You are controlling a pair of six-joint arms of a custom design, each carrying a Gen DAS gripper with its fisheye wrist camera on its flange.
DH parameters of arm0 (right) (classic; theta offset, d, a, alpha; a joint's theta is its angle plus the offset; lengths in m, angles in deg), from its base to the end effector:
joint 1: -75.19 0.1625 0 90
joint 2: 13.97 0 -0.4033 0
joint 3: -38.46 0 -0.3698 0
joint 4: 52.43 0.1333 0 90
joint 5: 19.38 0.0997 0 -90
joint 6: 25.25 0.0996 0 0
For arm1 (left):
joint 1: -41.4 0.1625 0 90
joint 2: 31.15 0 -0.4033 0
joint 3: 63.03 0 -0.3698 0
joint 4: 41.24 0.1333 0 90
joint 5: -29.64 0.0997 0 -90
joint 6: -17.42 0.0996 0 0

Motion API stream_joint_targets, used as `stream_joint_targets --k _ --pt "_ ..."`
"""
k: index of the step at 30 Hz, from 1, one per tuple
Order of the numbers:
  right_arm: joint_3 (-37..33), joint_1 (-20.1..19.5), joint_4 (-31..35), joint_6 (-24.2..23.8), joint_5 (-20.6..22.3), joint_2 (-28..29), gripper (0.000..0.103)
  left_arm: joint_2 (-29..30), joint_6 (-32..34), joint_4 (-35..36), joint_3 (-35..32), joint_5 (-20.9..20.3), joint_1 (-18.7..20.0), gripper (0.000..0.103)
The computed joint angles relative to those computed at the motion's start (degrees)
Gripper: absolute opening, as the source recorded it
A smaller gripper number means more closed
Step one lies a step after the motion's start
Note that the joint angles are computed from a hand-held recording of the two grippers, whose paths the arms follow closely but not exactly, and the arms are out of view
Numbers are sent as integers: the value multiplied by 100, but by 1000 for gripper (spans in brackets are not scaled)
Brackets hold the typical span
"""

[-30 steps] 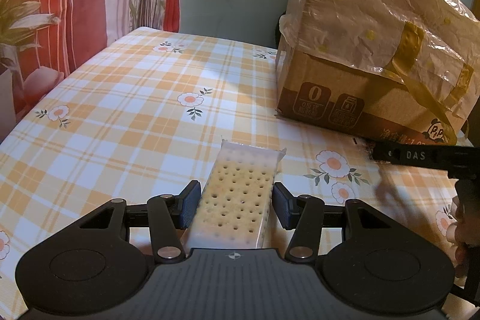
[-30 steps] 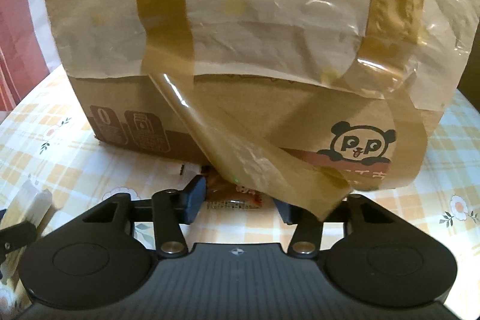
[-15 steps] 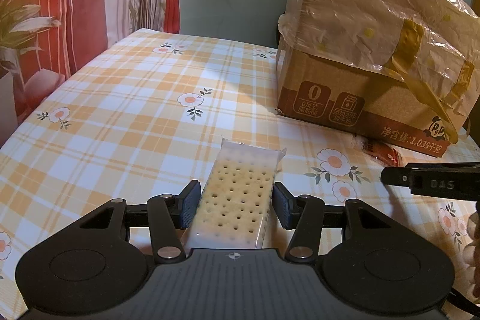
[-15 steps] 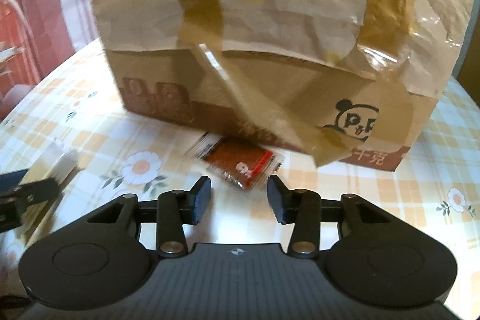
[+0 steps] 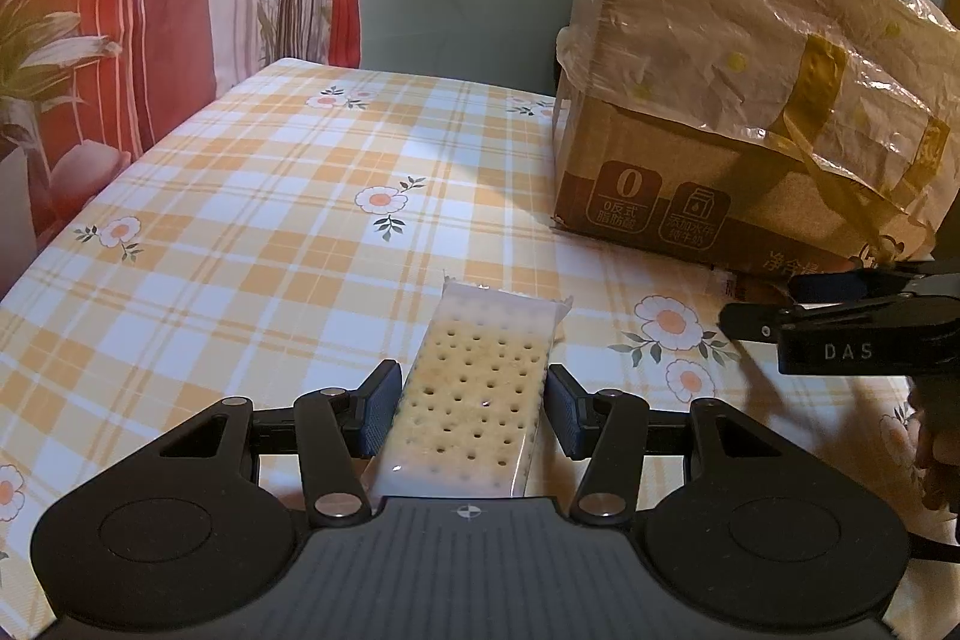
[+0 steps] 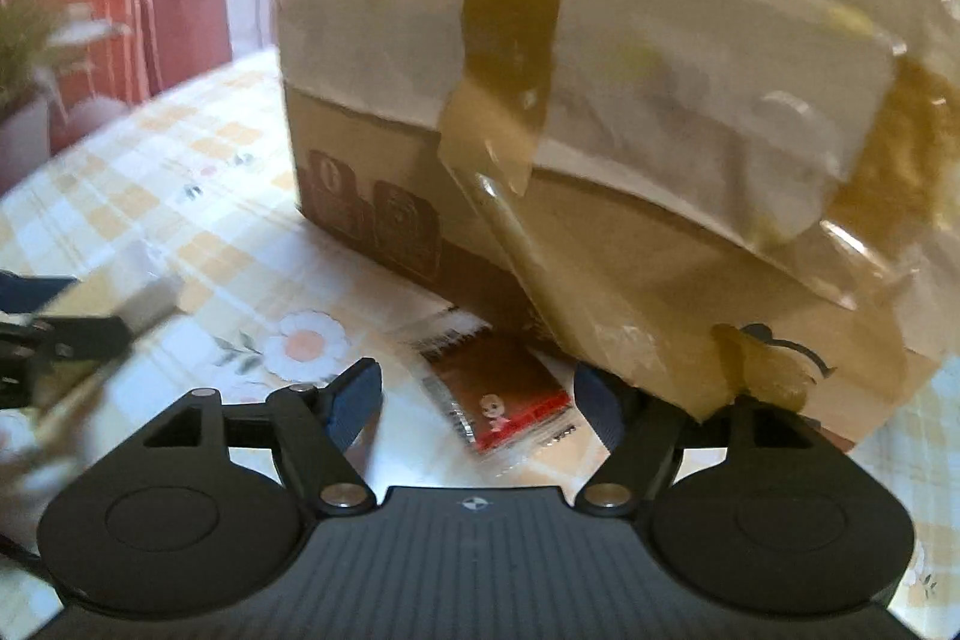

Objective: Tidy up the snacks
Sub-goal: 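Grasp the small red candy packet with the right gripper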

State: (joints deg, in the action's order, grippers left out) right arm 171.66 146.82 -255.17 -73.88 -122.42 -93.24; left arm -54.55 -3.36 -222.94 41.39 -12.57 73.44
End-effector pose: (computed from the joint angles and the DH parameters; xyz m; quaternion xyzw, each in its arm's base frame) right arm -0.0295 -0.4406 0.2949 0.1721 -0.8501 0.3522 0.3517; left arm -0.3464 -0.4611 -0.0899 0.2545 0.8748 -0.3216 0.2578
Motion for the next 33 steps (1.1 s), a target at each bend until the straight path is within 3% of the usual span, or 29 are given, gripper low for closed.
stream_joint_targets --k 3,6,11,16,19,21,24,29,31,33 --pt "-26 -155 349 182 283 -144 75 7 7 0 -3 14 -4 55" --pt "58 -149 630 325 265 -362 68 3 -3 7 0 24 -6 55" --pt "191 -69 1714 883 345 -930 68 20 -18 25 -6 54 -21 55" --pt "145 36 542 279 164 -457 66 5 -16 36 4 41 -21 55" --pt "-120 -98 700 451 106 -275 66 8 -8 31 5 48 -20 55" --pt "-97 -294 743 552 526 -338 74 5 -9 31 6 41 -18 55" --pt "-79 -215 812 321 357 -353 72 17 -10 44 -5 60 -24 55" --pt "-19 -59 1359 526 254 -564 72 15 -35 38 -9 46 -22 55" --pt "27 -3 1293 447 180 -525 71 15 -19 31 -3 53 -24 55" --pt "6 15 1164 500 175 -453 64 8 -7 26 4 49 -23 55"
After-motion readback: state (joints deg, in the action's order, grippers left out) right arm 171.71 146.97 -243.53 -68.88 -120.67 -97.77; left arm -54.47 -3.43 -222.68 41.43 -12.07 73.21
